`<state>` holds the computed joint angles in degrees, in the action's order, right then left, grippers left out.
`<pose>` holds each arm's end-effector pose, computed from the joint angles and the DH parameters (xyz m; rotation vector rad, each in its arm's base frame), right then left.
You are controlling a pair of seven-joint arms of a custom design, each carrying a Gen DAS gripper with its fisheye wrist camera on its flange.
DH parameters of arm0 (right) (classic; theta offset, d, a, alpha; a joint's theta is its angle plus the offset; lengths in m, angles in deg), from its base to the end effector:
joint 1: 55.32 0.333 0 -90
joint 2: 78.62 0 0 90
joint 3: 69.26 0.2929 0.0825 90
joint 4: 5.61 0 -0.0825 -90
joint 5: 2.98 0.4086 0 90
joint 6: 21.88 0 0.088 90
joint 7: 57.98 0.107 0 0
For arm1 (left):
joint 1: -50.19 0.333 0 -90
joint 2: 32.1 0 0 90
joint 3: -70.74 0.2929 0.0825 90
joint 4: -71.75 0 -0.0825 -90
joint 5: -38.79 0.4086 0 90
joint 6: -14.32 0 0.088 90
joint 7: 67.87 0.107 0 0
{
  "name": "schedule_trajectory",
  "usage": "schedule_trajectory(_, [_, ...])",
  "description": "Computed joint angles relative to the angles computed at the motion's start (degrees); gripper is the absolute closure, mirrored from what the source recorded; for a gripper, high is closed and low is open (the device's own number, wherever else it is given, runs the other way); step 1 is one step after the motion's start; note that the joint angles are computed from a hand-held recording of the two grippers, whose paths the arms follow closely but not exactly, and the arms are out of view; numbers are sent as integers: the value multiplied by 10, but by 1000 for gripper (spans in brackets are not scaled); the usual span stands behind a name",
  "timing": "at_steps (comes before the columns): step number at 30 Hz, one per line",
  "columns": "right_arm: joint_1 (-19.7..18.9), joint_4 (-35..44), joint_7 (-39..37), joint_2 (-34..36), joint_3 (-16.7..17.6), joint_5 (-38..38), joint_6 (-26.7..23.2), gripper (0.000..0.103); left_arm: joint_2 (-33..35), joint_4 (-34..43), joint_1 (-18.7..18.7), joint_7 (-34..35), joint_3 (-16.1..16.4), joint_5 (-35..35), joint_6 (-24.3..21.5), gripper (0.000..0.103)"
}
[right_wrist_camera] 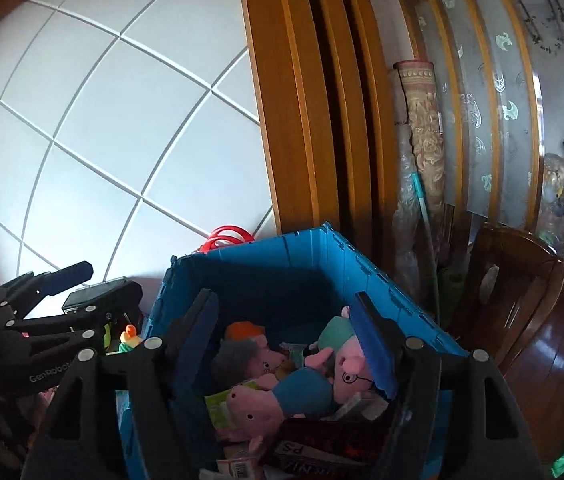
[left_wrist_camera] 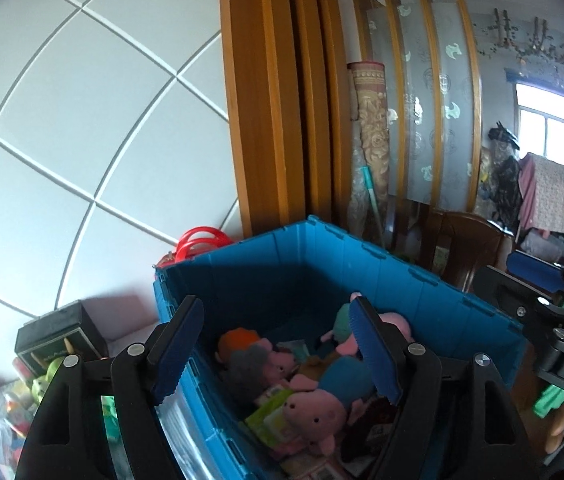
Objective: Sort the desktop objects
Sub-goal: 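Carry both medicine boxes into the blue crate and release them, then return both grippers to the pile on the bed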
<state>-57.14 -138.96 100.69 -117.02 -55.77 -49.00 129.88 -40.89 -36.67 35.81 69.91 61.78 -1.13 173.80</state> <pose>0.4230 0.1333 0.6554 -1.1388 1.7826 -1.0927 0.5495 -0.2130 0.6596 -0.9324 2.0920 -1.2671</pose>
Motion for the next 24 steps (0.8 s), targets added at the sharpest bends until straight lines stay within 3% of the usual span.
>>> schedule_trajectory(8, [0, -14, 45, -32, 52, -34, -33, 35, -75, -87, -28, 107, 44, -111, 41, 28])
schedule_trajectory(14, [20, -19, 79, -40, 74, -50, -73, 32, -142, -161, -42, 143, 78, -145, 71, 28])
schedule_trajectory(24, [55, -21, 137, -25, 88, -84, -68, 31, -211, -242, -49, 167, 134, -159, 90, 28])
